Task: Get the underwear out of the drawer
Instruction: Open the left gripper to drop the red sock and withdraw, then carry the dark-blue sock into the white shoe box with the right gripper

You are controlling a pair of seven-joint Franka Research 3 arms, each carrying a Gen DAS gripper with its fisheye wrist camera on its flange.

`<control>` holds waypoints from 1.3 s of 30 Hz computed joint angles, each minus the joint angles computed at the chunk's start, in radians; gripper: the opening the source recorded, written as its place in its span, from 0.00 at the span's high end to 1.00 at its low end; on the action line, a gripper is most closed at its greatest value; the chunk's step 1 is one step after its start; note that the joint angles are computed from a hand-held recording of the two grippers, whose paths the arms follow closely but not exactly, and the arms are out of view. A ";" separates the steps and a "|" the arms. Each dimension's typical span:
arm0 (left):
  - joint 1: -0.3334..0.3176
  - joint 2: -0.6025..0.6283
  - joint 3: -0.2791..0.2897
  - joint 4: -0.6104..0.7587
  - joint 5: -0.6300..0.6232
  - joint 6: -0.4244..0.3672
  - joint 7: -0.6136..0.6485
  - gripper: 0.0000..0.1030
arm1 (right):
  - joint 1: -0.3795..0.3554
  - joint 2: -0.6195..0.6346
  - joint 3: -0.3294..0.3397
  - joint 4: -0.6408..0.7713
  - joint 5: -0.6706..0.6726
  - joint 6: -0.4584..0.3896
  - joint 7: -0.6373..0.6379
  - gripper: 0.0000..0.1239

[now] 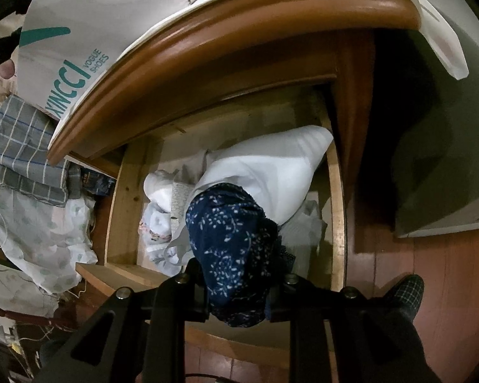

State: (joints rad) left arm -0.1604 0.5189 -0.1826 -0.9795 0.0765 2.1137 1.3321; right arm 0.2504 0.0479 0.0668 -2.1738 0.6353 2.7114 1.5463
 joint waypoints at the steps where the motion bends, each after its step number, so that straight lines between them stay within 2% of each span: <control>1: 0.007 -0.024 -0.002 -0.043 -0.005 0.035 0.002 0.59 | 0.000 0.000 0.000 -0.001 -0.004 0.000 0.001 0.82; 4: 0.013 -0.089 0.002 -0.145 0.007 0.117 0.000 0.48 | 0.003 0.001 0.001 -0.001 -0.011 0.004 0.007 0.82; 8: 0.032 -0.247 0.009 -0.384 0.033 0.315 -0.024 0.41 | 0.004 0.000 0.007 -0.008 0.028 0.027 -0.025 0.82; 11: 0.044 -0.354 0.021 -0.543 0.069 0.422 -0.047 0.35 | 0.013 -0.015 0.015 -0.026 0.071 0.086 -0.082 0.82; 12: 0.048 -0.398 0.029 -0.609 0.095 0.465 -0.068 0.32 | 0.017 -0.020 0.015 -0.033 0.049 0.105 -0.073 0.82; 15: 0.058 -0.493 0.053 -0.761 0.231 0.523 -0.187 0.29 | 0.031 -0.037 0.017 -0.054 -0.006 0.165 -0.059 0.82; 20: 0.116 -0.600 0.063 -0.967 0.410 0.550 -0.376 0.29 | 0.037 -0.061 0.011 -0.077 -0.086 0.207 -0.020 0.82; 24: 0.171 -0.629 0.058 -1.075 0.516 0.534 -0.528 0.24 | 0.028 -0.085 0.000 -0.070 -0.137 0.175 0.039 0.82; 29: 0.215 -0.626 0.067 -1.163 0.571 0.512 -0.701 0.24 | 0.005 -0.142 -0.004 -0.020 -0.252 0.080 0.107 0.82; 34: 0.231 -0.602 0.080 -1.194 0.575 0.494 -0.761 0.24 | -0.014 -0.181 -0.002 0.086 -0.357 0.011 0.139 0.82; 39: 0.231 -0.586 0.089 -1.187 0.549 0.485 -0.750 0.23 | -0.018 -0.132 0.004 0.283 -0.435 -0.055 0.141 0.82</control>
